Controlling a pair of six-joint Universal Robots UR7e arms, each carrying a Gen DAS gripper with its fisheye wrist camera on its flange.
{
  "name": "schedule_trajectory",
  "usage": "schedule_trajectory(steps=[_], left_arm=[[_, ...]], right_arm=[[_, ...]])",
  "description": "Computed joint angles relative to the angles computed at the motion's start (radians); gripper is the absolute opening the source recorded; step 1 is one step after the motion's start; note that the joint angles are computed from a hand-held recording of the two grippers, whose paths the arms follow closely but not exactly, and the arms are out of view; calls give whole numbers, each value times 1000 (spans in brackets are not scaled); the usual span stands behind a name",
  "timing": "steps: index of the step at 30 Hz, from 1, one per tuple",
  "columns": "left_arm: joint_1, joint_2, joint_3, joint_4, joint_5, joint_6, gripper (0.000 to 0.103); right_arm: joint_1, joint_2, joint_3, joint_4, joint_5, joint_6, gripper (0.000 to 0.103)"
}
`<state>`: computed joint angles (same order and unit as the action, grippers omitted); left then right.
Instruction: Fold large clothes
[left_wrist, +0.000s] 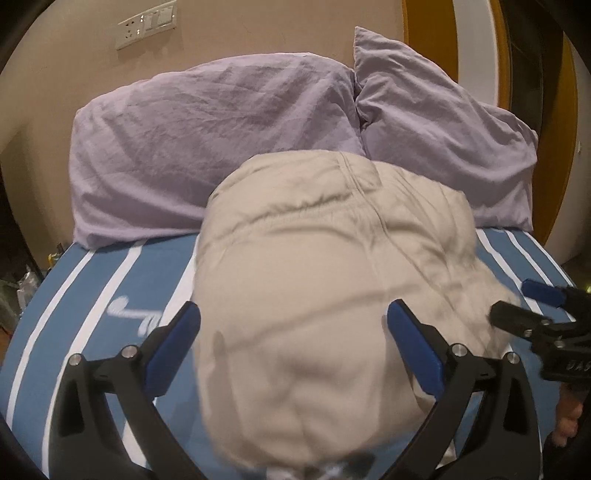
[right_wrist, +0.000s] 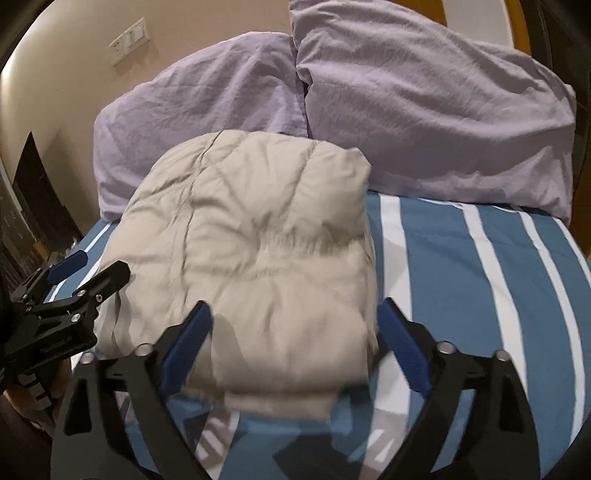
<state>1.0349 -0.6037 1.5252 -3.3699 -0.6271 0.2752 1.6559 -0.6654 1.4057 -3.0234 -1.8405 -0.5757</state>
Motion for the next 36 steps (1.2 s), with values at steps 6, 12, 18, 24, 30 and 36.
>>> schedule_trajectory(steps=[6,12,18,24,30,36], left_arm=[[-49,-94,193,35,60,-131,101],[-92,-183,360,60,75,-285,101],[-133,-270,485,117,38,-433,101],[-164,-314,541,162,23,-525,101],[-186,-323,562,169,29,-545,101],[-195,-323,564,185,33,-555,101]], right_arm=[[10,-99,176,-62,-59,-12,102],[-7,-205,334,-84,7,11,102],[-7,-262,418,-93,28,41,102],[3,-290,464,-113,24,44,102],[6,-305,484,-123,22,43,102],[6,-320,501,-128,24,42,102]])
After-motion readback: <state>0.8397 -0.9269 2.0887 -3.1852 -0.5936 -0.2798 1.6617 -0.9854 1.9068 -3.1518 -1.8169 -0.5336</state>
